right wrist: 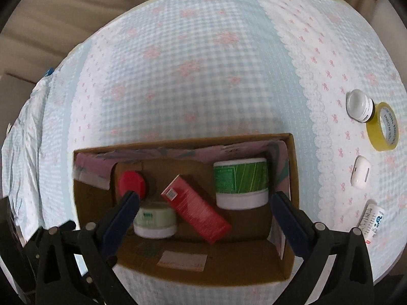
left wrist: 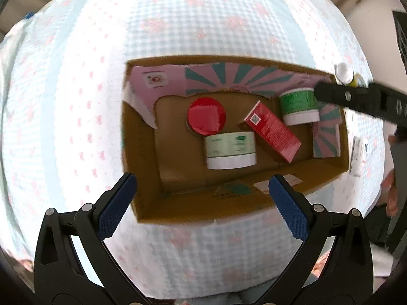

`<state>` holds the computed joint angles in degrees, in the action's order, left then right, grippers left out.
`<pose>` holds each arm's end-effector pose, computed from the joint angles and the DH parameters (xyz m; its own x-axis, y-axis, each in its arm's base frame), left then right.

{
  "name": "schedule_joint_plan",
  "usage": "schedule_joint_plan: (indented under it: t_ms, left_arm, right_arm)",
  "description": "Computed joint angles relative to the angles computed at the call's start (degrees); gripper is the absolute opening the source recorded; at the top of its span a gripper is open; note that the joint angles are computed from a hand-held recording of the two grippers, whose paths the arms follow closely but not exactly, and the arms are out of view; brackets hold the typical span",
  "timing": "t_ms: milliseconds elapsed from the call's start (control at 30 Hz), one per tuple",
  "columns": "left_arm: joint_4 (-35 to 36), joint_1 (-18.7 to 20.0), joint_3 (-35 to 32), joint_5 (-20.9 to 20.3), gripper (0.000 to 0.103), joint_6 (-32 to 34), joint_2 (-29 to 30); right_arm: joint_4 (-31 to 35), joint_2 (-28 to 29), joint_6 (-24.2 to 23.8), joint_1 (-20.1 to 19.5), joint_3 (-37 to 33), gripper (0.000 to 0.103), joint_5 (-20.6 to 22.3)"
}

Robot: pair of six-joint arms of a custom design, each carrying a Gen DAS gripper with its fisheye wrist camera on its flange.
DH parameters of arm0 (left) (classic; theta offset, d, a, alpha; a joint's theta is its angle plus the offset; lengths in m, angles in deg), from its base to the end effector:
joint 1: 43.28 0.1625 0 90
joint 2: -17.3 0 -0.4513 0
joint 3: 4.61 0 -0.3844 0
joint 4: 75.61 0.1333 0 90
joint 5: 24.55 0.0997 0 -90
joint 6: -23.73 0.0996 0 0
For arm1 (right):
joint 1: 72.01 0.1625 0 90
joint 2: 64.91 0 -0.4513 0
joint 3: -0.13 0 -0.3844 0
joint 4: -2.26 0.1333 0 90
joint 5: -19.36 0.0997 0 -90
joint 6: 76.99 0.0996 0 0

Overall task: Organize rigid objects
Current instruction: 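Withdraw both tools from the box toward the white bottle and tape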

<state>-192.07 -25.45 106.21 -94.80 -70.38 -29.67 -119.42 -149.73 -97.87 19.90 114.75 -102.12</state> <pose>-0.4245 -0.3119 0.0123 -0.7478 -0.3114 -0.5864 -0.1468 0.9389 -0.3113 0.0971 -0.4738 0.3393 -0.7850 -0.3666 0.4993 -0.3351 0.9293 0.1554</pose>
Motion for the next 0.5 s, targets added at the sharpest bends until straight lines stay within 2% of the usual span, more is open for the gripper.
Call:
schedule_joint_plan:
  t_ms: [267,500]
  left_arm:
    - [8.8,-4.8,-3.9,1.7,0.103,-9.2,-1.5]
    - [17.9,-9.9,-7.7,2.6,0.103,-15.3,-2.7]
  right_arm:
    - [4.7,-4.7,-2.2,4.3,0.3,0.103,-0.1]
    - [10.5,-10.4,-1.9,8.0,0.0,0.103,0.1]
